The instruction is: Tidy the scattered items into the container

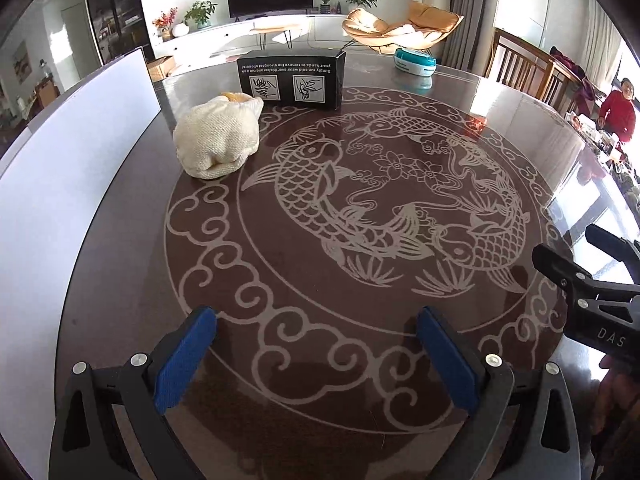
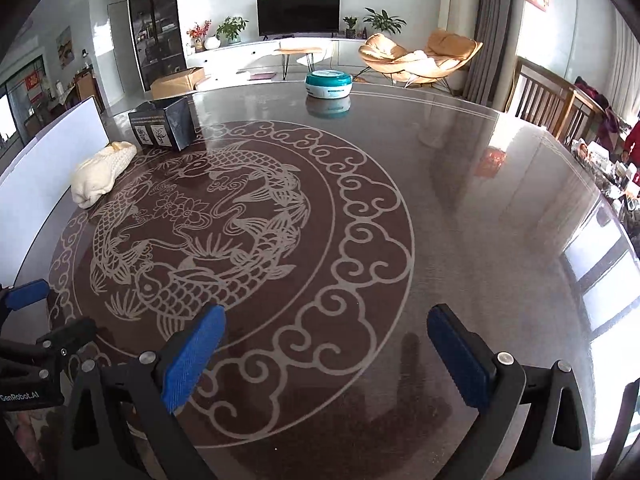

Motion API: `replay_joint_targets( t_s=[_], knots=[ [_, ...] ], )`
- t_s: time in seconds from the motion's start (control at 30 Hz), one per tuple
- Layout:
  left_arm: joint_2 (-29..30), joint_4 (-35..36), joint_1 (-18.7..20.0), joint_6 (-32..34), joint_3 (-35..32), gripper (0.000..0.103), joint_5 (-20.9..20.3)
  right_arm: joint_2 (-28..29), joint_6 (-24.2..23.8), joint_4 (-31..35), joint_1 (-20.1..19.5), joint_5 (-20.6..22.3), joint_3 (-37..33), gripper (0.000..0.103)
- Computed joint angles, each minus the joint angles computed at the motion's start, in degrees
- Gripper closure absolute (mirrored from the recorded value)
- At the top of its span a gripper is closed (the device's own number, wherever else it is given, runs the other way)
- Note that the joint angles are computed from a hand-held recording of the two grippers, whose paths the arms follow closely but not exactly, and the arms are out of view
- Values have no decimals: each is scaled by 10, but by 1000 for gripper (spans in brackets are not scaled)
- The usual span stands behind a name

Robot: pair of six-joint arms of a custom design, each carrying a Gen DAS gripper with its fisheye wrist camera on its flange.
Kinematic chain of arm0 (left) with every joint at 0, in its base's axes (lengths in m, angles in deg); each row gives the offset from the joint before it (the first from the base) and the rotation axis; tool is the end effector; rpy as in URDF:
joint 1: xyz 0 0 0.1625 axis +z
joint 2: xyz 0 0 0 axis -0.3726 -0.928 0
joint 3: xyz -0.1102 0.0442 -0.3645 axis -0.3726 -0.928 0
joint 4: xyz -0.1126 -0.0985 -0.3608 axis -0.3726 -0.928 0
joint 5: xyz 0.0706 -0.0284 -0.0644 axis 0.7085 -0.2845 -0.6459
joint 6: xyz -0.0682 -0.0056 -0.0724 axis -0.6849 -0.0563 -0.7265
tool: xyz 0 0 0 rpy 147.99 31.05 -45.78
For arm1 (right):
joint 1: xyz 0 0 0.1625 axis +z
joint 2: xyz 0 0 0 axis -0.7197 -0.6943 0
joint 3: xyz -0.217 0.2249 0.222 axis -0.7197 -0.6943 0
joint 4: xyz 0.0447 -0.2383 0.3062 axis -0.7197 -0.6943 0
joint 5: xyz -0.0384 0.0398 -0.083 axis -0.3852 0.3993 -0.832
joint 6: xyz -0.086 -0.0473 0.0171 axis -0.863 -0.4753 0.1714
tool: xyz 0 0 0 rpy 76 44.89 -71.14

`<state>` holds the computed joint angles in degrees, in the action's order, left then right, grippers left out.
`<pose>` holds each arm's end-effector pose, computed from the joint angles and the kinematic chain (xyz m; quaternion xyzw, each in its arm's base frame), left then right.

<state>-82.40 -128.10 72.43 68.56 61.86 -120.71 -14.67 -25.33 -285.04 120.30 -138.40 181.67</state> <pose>-0.2763 -0.6495 -0.1405 0.2887 0.8873 -0.1871 0.3072 -0.0924 -0.6340 0.2508 0.0331 -0.8385 0.3374 0.4266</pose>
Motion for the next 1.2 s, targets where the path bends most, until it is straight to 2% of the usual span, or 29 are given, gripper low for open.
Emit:
replay_joint_targets(
  t_s=[0.1, 0.3, 1.2],
  knots=[
    [0, -11, 1, 7, 2, 0, -1, 10, -9, 4, 1, -19, -9, 0],
    [2, -18, 1, 10, 3, 0, -2, -7, 39, 48, -13, 8, -3, 0],
    [0, -20, 0, 11, 7, 0, -3, -7, 39, 43, -12, 5, 0, 0]
  ],
)
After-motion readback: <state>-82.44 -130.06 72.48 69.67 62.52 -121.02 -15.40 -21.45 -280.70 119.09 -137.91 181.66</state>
